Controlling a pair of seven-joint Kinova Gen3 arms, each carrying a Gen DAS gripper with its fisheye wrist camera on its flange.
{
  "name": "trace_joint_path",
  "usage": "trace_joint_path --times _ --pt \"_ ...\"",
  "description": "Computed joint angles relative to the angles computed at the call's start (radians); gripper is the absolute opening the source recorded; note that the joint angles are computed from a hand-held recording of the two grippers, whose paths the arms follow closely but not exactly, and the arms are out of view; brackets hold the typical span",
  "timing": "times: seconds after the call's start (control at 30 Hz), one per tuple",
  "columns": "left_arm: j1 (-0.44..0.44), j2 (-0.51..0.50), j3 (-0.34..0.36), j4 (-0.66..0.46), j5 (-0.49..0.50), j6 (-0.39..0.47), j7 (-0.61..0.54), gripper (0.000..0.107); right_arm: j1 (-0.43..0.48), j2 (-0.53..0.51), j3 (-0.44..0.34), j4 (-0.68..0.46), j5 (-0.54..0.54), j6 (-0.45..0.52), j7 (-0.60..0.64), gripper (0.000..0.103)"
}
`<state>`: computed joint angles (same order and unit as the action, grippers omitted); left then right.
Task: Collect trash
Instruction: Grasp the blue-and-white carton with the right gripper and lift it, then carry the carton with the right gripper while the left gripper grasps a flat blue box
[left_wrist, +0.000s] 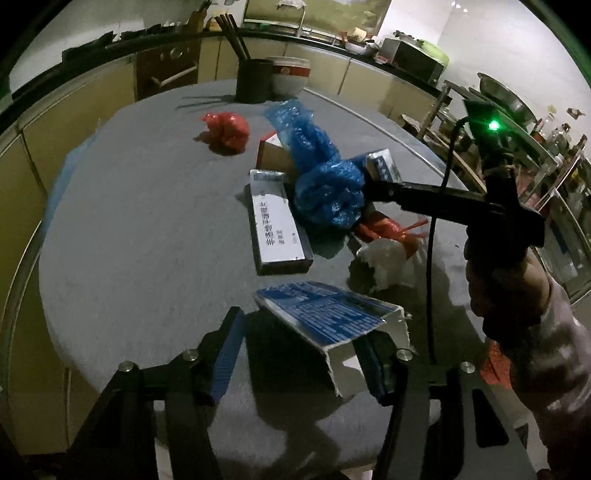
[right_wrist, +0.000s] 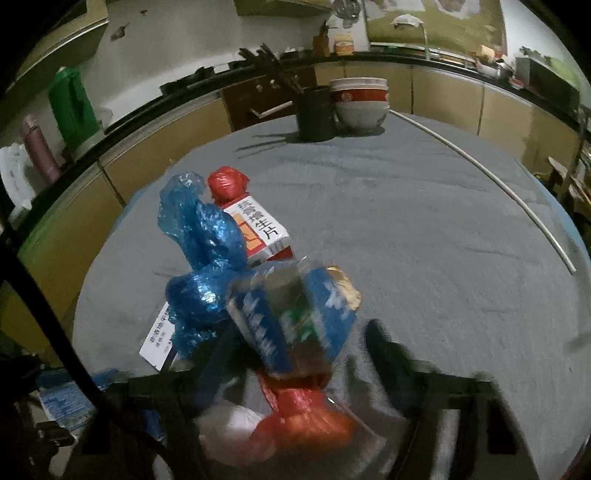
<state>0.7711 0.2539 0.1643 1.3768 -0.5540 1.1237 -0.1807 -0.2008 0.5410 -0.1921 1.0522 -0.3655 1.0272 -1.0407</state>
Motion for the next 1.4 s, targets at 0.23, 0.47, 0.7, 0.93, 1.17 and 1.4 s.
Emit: trace_joint_path --times 0.23,0.47,0.7,0.93,1.17,1.4 --pt "0.003 -0.019 0.011 0.02 0.004 -0.045 0.023 0.071 0.14 -0.072 -0.032 0.129 -0.16 -0.084 0.046 0.055" --pt "0.029 0.025 0.01 -0.041 -0.008 -0.014 -0.013 0.072 0.3 -0.118 -0.03 0.196 -0.353 -0.057 0.106 0.054" --pt "0.101 0.059 -0.002 -0.09 -0.055 0.021 -0.059 0.072 0.388 -0.168 0.011 0.285 -0.482 -0.031 0.171 0.054" --pt "0.154 0.1 -0.009 -0.135 -0.058 0.07 -0.09 0.076 0.442 -0.211 0.06 0.365 -0.545 0.004 0.231 0.054" --pt "0.144 0.078 -0.029 -0.111 -0.016 0.063 0.001 0.076 0.468 -0.283 0.106 0.452 -0.591 -0.002 0.326 0.054" --pt "0.035 0.03 -0.025 -0.084 0.117 0.027 0.142 0.076 0.476 -0.363 0.17 0.521 -0.616 -0.015 0.425 0.054"
